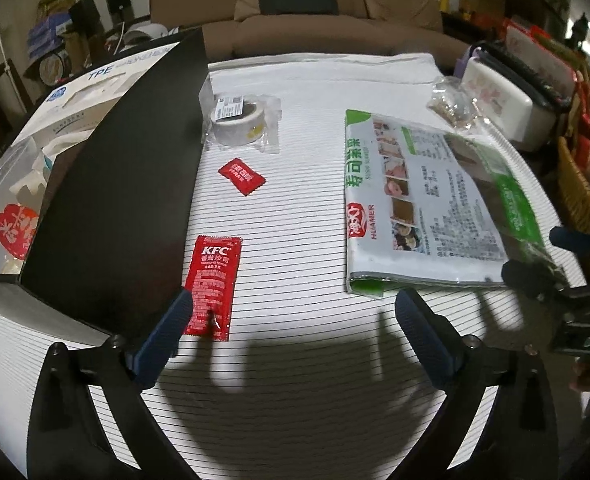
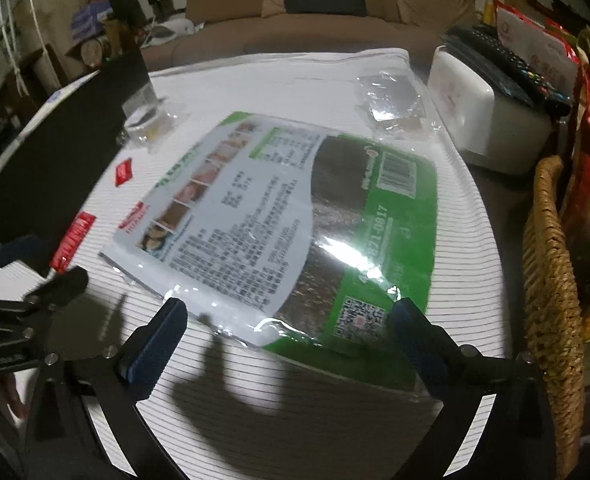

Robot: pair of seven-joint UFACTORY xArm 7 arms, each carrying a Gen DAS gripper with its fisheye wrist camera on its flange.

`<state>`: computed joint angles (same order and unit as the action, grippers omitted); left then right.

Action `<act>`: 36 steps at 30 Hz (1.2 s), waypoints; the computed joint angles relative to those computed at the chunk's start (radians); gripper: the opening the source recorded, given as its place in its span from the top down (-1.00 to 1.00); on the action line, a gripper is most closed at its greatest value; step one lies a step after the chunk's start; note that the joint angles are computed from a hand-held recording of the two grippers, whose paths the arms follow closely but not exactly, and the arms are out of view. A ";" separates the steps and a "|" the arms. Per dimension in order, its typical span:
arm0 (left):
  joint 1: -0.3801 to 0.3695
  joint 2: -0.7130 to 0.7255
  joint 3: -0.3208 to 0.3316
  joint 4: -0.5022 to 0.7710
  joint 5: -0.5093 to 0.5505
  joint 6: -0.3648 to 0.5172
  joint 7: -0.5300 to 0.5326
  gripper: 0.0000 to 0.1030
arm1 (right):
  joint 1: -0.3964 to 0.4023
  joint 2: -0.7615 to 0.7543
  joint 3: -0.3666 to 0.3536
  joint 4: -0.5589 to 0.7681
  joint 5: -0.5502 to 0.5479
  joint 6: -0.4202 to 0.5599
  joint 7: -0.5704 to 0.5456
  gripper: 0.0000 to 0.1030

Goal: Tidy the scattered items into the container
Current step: 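Move the right gripper toward the clear plastic bag beside the seaweed bag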

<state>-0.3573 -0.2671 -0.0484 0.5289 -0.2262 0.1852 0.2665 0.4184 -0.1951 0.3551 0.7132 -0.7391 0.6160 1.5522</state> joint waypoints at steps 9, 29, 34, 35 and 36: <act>-0.059 -0.003 0.055 0.020 -0.134 0.057 0.094 -1.00 | -0.012 -0.017 0.008 -0.010 -0.013 -0.027 0.017 -1.00; -0.090 -0.079 0.090 0.012 -0.223 0.047 0.138 -1.00 | -0.157 0.041 -0.104 0.157 0.026 -0.080 -0.275 -1.00; -0.086 -0.061 0.090 0.025 -0.243 0.063 0.154 -1.00 | -0.171 0.269 -0.195 0.427 0.097 0.012 -0.521 -1.00; -0.083 -0.059 0.088 0.026 -0.247 0.066 0.158 -1.00 | -0.165 0.318 -0.211 0.485 0.104 0.046 -0.570 -1.00; -0.083 -0.058 0.090 0.028 -0.254 0.070 0.164 -1.00 | -0.161 0.354 -0.225 0.525 0.126 0.063 -0.610 -1.00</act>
